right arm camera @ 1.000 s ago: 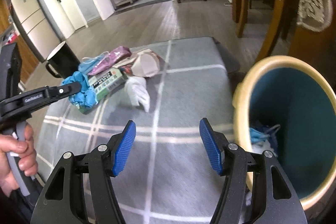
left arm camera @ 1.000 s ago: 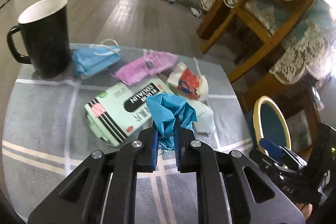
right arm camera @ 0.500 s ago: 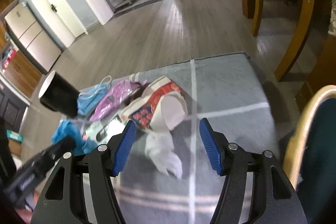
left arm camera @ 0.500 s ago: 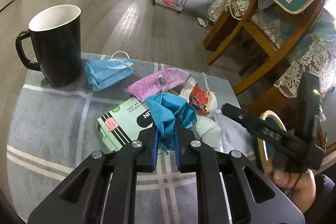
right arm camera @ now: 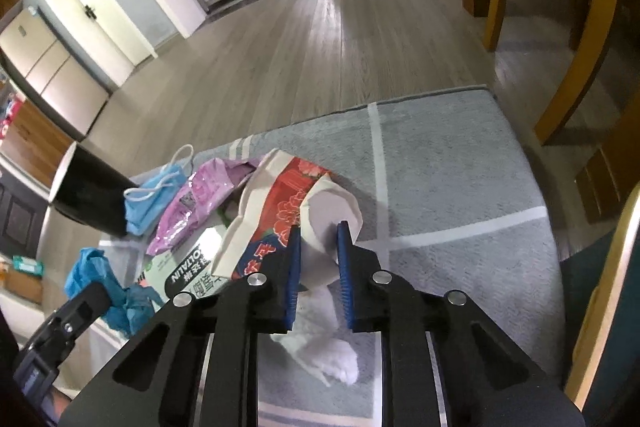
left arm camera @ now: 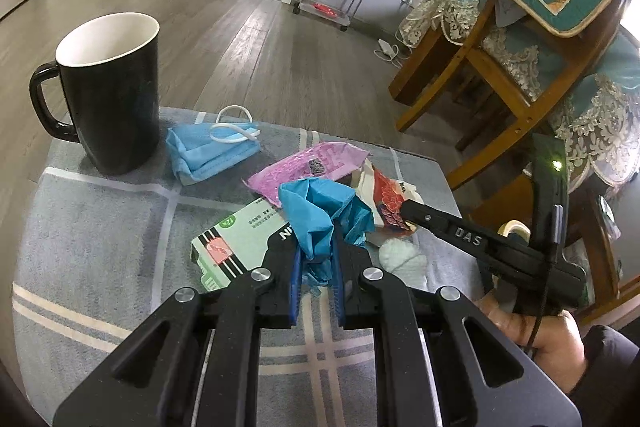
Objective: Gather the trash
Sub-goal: 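Grasp the red-white snack bag with the right gripper while the left holds the glove, then carry glove and snack bag over the bin and open both grippers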
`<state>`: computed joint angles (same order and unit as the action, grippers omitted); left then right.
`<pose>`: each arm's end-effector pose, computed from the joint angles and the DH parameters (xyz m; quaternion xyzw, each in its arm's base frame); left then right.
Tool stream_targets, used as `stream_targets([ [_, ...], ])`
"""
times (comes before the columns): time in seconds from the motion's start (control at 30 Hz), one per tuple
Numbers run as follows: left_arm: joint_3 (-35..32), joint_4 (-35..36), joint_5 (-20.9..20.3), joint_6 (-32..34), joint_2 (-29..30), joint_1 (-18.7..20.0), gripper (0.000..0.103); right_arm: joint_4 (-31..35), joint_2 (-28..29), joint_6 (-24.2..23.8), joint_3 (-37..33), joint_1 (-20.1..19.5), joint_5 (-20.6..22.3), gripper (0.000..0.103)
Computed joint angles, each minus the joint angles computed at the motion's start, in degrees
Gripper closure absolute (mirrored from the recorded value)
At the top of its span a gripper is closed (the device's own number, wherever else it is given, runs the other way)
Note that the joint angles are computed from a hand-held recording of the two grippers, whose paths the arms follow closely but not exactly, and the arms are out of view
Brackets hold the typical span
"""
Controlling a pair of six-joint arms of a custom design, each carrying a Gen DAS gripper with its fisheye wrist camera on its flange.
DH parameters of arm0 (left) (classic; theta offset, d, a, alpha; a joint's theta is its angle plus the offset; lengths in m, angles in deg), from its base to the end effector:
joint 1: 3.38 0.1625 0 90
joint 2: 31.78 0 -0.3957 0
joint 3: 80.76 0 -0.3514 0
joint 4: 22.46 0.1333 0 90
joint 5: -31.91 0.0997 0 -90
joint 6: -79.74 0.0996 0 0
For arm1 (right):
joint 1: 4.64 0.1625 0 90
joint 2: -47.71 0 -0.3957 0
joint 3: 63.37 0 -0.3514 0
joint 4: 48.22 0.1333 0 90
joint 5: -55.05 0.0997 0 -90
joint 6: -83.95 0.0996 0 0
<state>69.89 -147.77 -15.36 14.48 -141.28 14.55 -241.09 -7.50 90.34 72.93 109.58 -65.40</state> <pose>-0.1515 -0.2602 0.2213 0.0738 0.9273 -0.3216 0.1766 0.2415 -0.3350 0.0976 0.0978 -0.9438 0.2439 0.2006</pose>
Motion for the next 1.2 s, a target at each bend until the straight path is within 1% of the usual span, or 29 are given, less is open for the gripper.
stream_targets([
  [0.23,-0.3,-1.2,0.1,0.7,1.4,-1.3,0.091,-3.1,-4.2,-0.6,4.0,1.4,-0.3,0.084],
  [0.33,-0.5,-1.9,-0.1,1.0,2.5,-1.9,0.091,-3.0,-7.3,-0.5,6.0,2.4,-1.1,0.084],
  [0.6,-1.2,-4.3,-1.0,1.5,6.0,-4.5,0.091,-1.4,-19.1,1.2,13.6,6.1,-4.8,0.084],
  [0.77,-2.3,-7.2,-2.4,2.4,11.0,-6.0,0.091,0.5,-26.5,1.8,17.7,6.8,-6.3,0.084],
  [0.9,-3.4,-10.3,-3.3,3.7,15.6,-7.0,0.091,3.8,-33.3,2.2,20.0,7.3,-8.1,0.084],
  [1.07,-5.1,-15.5,-5.2,7.3,22.8,-7.6,0.091,5.5,-39.4,3.7,21.8,9.1,-12.5,0.084],
  [1.1,-5.7,-16.7,-5.8,8.2,24.7,-7.9,0.091,5.9,-40.2,3.9,21.9,9.6,-13.3,0.084],
  [1.2,-6.5,-19.1,-6.8,9.6,28.1,-8.3,0.091,6.2,-41.9,3.3,22.2,10.8,-16.1,0.084],
])
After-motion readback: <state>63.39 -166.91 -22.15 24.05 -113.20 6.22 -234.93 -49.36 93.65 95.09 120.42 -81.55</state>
